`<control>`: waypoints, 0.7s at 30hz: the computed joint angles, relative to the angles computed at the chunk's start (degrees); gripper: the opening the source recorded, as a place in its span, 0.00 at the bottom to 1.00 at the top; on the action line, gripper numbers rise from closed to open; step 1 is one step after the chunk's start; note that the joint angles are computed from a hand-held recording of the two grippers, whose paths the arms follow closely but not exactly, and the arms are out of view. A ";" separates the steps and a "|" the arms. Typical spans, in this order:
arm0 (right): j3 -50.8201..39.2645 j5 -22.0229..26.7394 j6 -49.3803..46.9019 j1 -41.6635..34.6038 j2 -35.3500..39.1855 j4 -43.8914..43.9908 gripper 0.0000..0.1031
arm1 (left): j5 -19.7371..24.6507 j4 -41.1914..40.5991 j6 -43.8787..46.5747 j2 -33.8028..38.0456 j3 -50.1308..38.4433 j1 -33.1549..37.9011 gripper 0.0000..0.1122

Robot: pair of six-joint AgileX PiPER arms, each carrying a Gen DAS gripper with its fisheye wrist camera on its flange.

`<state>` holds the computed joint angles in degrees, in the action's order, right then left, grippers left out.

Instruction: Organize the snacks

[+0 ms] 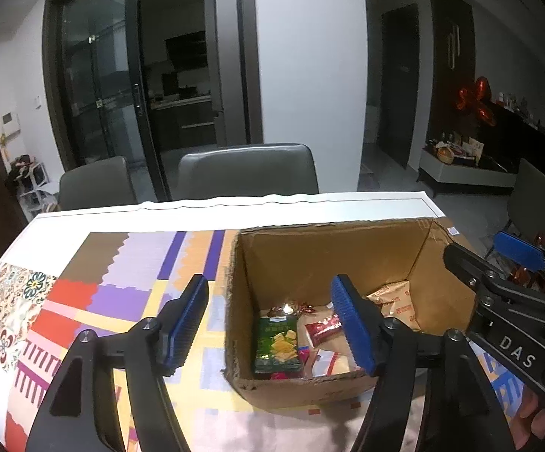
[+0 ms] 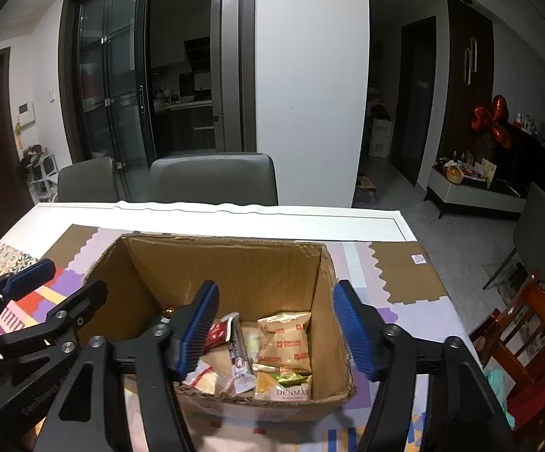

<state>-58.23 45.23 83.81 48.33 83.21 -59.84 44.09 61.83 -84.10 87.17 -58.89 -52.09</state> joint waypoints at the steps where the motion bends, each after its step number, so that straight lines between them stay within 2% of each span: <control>1: 0.18 0.34 0.35 0.34 -0.31 -0.20 0.65 | 0.48 0.17 -0.31 -0.30 0.20 -0.27 0.62; 4: 0.17 1.82 0.37 1.51 -1.13 -0.13 0.66 | 2.82 0.51 -1.08 -1.47 0.70 -1.74 0.66; 7: 0.77 3.29 0.82 3.00 -2.40 -0.05 0.66 | 5.88 1.23 -2.33 -2.73 1.34 -3.97 0.73; 16: 1.83 9.92 2.26 9.36 -6.30 -0.17 0.70 | 13.71 1.01 -4.66 -7.57 3.65 -10.77 0.76; 21: 2.00 16.47 4.19 15.53 -8.47 -0.69 0.73 | 19.28 0.43 -6.36 -10.07 4.42 -15.97 0.78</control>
<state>-56.23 61.70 88.00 63.85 74.74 -60.53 63.37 62.25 -90.47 77.10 -54.47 -68.06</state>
